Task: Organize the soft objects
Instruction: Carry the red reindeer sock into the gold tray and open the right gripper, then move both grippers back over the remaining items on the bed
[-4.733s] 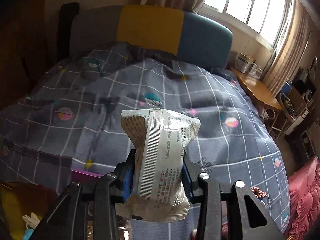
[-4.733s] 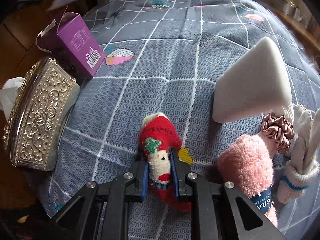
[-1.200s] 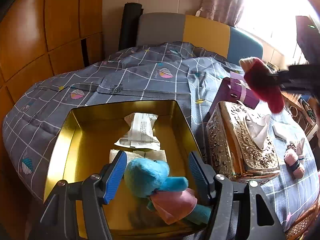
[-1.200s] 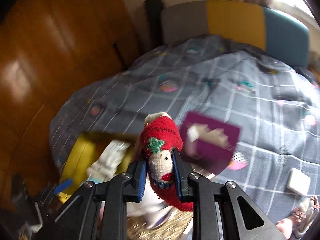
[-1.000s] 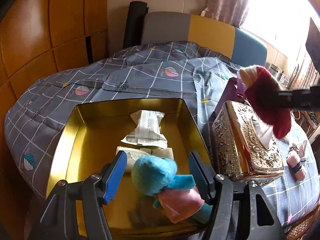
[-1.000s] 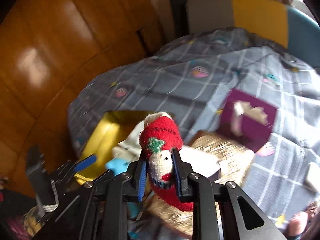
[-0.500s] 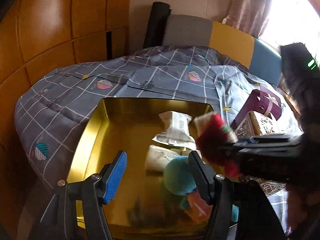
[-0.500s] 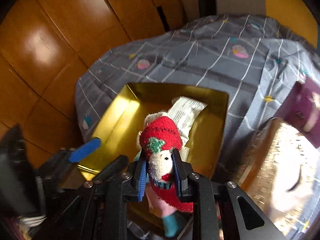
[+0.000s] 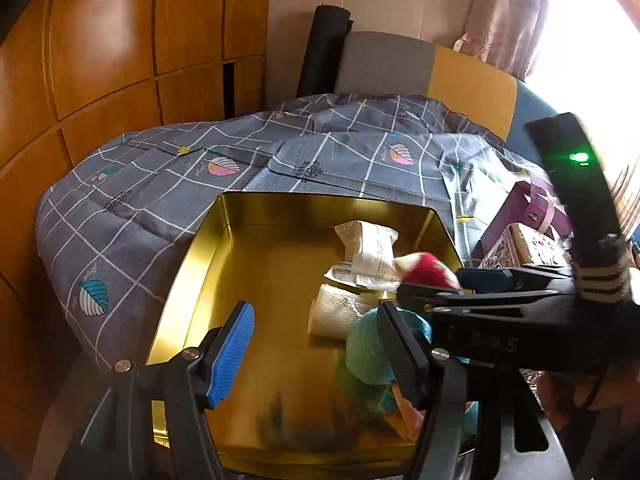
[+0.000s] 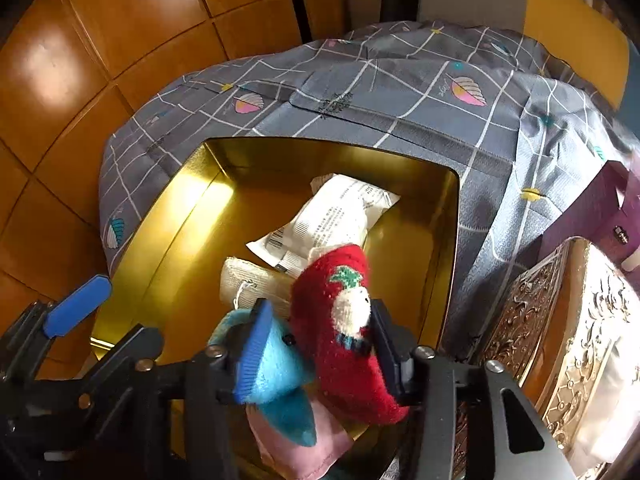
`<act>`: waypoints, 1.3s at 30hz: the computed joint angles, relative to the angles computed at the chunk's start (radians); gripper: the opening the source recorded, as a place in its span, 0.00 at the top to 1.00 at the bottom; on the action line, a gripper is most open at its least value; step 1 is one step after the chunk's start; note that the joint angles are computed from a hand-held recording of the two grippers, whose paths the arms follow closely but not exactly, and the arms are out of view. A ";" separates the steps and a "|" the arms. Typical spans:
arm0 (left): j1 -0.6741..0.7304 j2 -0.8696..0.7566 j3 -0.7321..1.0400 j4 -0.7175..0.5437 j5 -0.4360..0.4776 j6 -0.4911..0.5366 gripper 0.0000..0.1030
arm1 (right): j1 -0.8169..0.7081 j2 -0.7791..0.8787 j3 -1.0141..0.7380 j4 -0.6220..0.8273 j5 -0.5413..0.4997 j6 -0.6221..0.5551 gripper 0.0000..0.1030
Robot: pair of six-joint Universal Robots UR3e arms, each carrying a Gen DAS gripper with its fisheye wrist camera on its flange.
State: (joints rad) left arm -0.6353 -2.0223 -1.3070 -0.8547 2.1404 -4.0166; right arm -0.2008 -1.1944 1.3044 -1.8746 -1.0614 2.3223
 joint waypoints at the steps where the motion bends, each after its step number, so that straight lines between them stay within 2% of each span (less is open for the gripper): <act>1: 0.002 0.002 -0.005 0.004 -0.005 -0.001 0.37 | -0.005 -0.006 0.011 -0.015 0.011 0.001 0.32; 10: -0.017 0.007 -0.001 0.006 0.016 -0.010 0.37 | -0.070 -0.109 0.122 -0.108 0.087 -0.004 0.30; 21: -0.070 -0.008 0.071 -0.007 0.063 0.001 0.37 | -0.229 -0.323 0.352 -0.248 0.203 -0.064 0.28; 29: -0.121 -0.073 0.206 -0.031 0.089 0.061 0.37 | -0.428 -0.452 0.491 -0.308 0.317 -0.113 0.23; 39: -0.174 -0.211 0.466 -0.082 0.090 0.150 0.37 | -0.649 -0.449 0.482 -0.281 0.364 -0.128 0.21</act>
